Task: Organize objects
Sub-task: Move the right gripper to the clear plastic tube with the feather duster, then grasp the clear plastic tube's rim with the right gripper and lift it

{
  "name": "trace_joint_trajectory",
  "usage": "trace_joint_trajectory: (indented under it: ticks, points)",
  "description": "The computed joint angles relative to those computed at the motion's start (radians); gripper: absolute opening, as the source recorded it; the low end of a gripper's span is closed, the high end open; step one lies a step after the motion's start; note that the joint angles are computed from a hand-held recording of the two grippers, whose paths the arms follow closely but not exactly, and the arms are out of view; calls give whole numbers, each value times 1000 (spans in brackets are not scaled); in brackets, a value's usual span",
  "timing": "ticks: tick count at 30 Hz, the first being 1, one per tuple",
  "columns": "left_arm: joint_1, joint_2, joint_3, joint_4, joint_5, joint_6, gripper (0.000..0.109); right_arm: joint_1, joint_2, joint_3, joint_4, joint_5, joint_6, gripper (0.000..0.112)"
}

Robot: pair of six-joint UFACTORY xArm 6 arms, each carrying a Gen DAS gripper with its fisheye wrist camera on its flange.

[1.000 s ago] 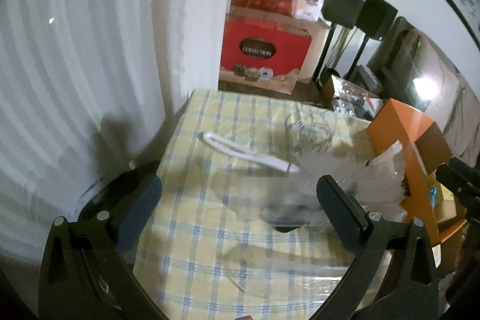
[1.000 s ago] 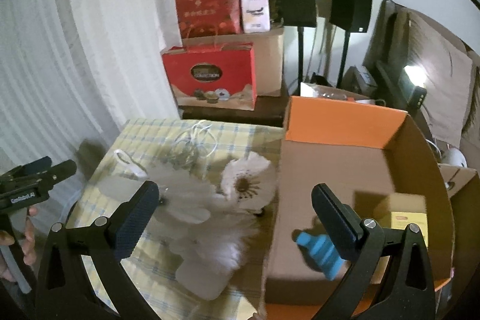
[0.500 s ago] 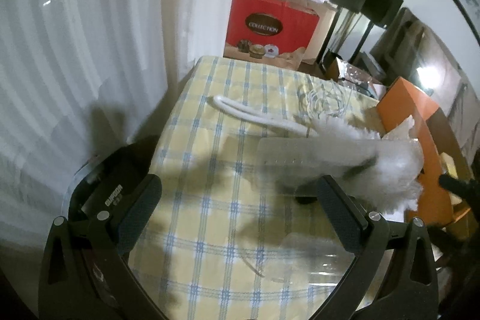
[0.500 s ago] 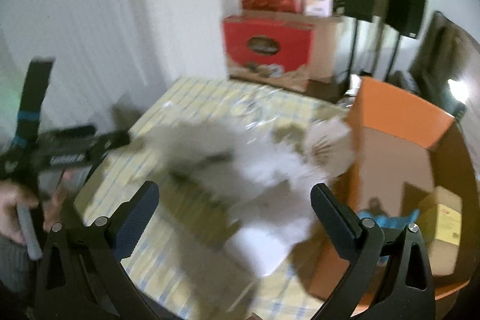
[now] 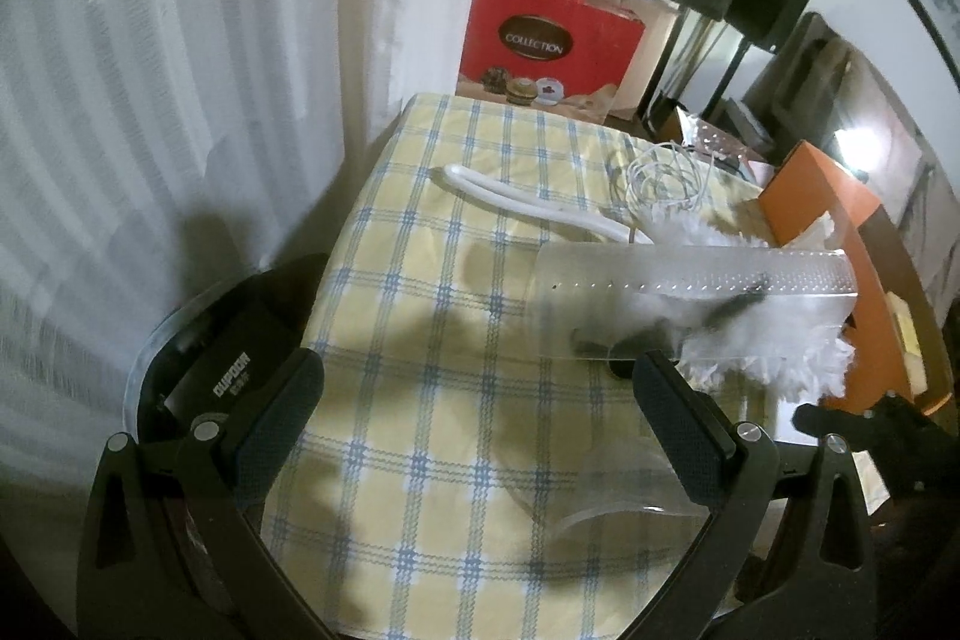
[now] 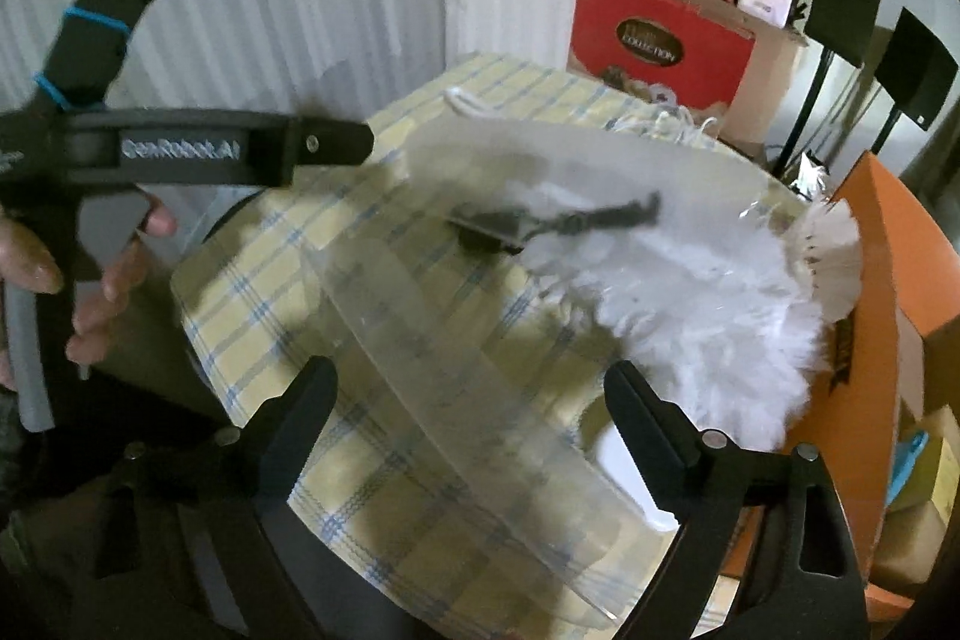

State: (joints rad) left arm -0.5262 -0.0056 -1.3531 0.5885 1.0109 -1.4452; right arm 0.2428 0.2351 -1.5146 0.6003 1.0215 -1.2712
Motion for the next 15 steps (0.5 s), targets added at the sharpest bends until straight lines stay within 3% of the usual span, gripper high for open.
trace_joint_trajectory:
  ticks: [4, 6, 8, 12, 14, 15]
  points:
    - [1, -7, 10, 3, -9, -6, 103, 8, 2, 8, -24, -11, 8, 89]
    - [1, -11, 17, 3, -16, -8, 103, 14, 9, 10, -40, -26, 16, 82]
    - [3, -13, 22, 2, -23, -7, 103, 22, 16, 11, -63, -40, 28, 69]
    - [3, -19, 32, 4, -34, -10, 103, 34, 20, 25, -85, -74, 29, 63]
    - [3, -19, 32, 5, -37, -11, 103, 38, 18, 35, -92, -87, 28, 46]
    - [3, -18, 31, 5, -38, -11, 103, 41, 15, 43, -98, -101, 28, 43]
